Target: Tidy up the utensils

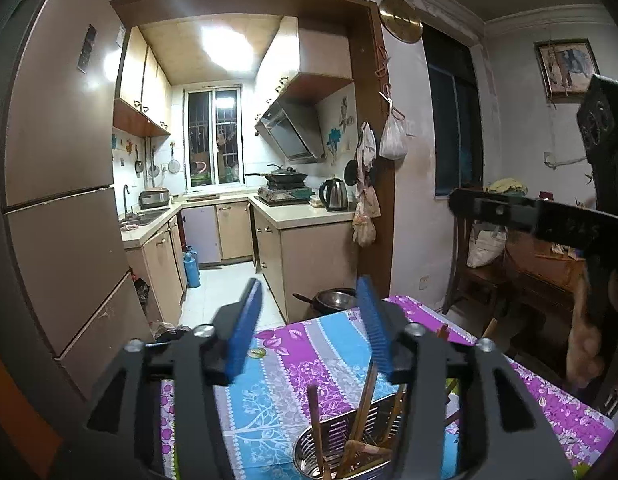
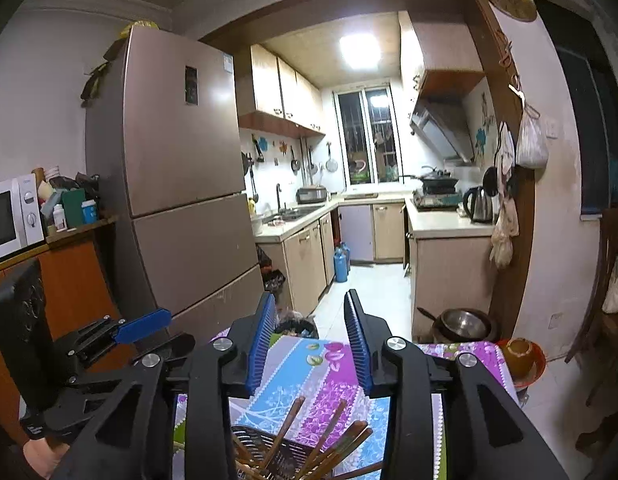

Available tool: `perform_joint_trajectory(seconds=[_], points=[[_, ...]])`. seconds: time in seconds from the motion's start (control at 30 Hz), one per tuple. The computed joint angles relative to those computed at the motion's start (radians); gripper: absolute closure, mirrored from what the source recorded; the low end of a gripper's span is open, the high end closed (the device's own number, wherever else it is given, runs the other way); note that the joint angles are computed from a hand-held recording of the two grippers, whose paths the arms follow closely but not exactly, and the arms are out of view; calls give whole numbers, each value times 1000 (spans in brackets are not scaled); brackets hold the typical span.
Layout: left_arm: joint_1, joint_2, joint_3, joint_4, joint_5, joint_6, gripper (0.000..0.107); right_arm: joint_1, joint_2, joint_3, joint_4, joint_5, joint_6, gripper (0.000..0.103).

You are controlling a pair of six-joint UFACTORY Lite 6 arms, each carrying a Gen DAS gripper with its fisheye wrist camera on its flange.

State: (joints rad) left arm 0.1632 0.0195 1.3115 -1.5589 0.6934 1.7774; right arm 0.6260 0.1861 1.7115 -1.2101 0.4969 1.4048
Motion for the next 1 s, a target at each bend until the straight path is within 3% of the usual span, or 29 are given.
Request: perform_joint_trajectory(seconds=[0.2, 0.4, 0.53, 0.67, 0.73, 0.8, 0.87, 0.97, 1.0], points=[[52, -45, -14, 10, 32, -38, 57, 42, -98, -83, -52, 53, 33, 60], [100, -123, -74, 2, 64, -40, 50, 90, -168, -145, -89, 106, 67, 56], [163, -179, -125, -11, 103, -33, 39, 145, -231, -219, -138, 157, 120, 53], [275, -259, -226, -56, 190, -1, 24, 251, -325, -353, -244, 245, 243, 41], [364, -333, -334, -105, 251, 55, 10, 336, -383, -445, -303, 323, 310, 31], [459, -415, -451, -144, 309, 111, 10, 467, -456, -570, -360, 451, 400, 23], [554, -505, -573, -156, 356, 156, 10, 601, -493, -661, -384, 594, 465, 8], [682, -616, -708, -127, 427, 193, 10, 808, -485, -761, -376, 830, 573, 5], [749, -637, -742, -81, 502, 194, 9, 874, -470, -786, -360, 900, 613, 5]])
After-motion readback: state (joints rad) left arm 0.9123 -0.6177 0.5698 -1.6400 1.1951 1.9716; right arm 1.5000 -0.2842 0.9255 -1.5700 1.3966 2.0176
